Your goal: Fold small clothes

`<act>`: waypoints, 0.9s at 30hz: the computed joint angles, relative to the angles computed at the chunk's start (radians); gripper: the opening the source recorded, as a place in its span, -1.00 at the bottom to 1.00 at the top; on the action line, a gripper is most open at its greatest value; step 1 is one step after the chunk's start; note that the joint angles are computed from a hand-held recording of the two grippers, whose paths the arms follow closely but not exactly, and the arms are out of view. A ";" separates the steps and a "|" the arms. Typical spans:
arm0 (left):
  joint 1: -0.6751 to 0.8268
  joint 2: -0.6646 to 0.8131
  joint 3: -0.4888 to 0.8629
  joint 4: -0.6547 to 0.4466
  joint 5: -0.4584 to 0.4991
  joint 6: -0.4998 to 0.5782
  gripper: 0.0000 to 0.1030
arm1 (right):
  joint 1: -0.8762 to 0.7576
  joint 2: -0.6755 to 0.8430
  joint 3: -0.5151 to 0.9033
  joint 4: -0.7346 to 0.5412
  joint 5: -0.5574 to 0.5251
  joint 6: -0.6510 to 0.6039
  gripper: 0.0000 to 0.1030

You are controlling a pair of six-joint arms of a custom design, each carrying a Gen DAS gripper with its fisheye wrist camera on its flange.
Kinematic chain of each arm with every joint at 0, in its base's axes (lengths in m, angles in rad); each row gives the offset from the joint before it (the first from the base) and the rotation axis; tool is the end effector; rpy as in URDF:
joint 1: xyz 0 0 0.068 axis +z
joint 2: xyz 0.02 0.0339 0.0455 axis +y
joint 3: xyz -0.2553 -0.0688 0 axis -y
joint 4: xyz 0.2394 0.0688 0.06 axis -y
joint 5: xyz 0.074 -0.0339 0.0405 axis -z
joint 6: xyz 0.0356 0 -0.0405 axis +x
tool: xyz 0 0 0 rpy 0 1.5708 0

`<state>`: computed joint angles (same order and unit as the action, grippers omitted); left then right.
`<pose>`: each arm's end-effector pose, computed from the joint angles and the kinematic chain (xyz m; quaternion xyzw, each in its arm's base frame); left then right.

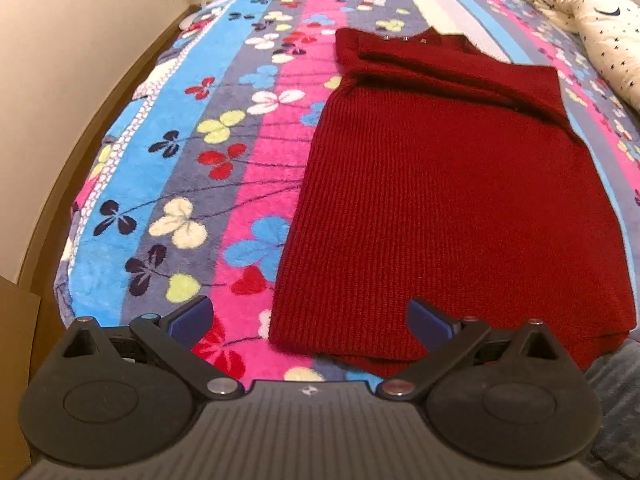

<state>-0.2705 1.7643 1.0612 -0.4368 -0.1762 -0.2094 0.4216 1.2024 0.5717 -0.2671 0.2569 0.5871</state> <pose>0.3255 -0.0838 0.1559 0.0109 0.9732 0.0329 0.2273 0.2084 0.0836 0.1742 0.1195 0.9294 0.0524 0.3451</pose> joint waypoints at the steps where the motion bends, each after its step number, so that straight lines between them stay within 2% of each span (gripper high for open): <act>1: 0.003 0.024 0.014 0.002 0.001 0.003 1.00 | -0.018 0.023 0.002 0.016 -0.010 -0.013 0.63; 6: 0.053 0.187 0.099 0.055 0.038 0.050 1.00 | -0.188 0.260 0.048 0.118 -0.122 -0.118 0.65; 11: 0.098 0.352 0.223 0.073 0.014 0.082 1.00 | -0.382 0.510 0.148 0.201 -0.221 -0.164 0.64; 15: 0.131 0.464 0.330 0.059 0.070 0.124 1.00 | -0.482 0.652 0.231 0.230 -0.256 -0.215 0.64; 18: 0.131 0.565 0.438 -0.007 0.067 0.137 1.00 | -0.523 0.745 0.292 0.239 -0.262 -0.270 0.64; 22: 0.144 0.591 0.445 0.016 0.116 0.124 1.00 | -0.570 0.855 0.351 0.257 -0.281 -0.326 0.68; 24: 0.146 0.591 0.444 0.016 0.124 0.130 1.00 | -0.596 0.901 0.383 0.235 -0.339 -0.333 0.77; 27: 0.159 0.594 0.477 -0.052 0.181 0.126 1.00 | -0.630 0.921 0.373 0.256 -0.437 -0.349 0.80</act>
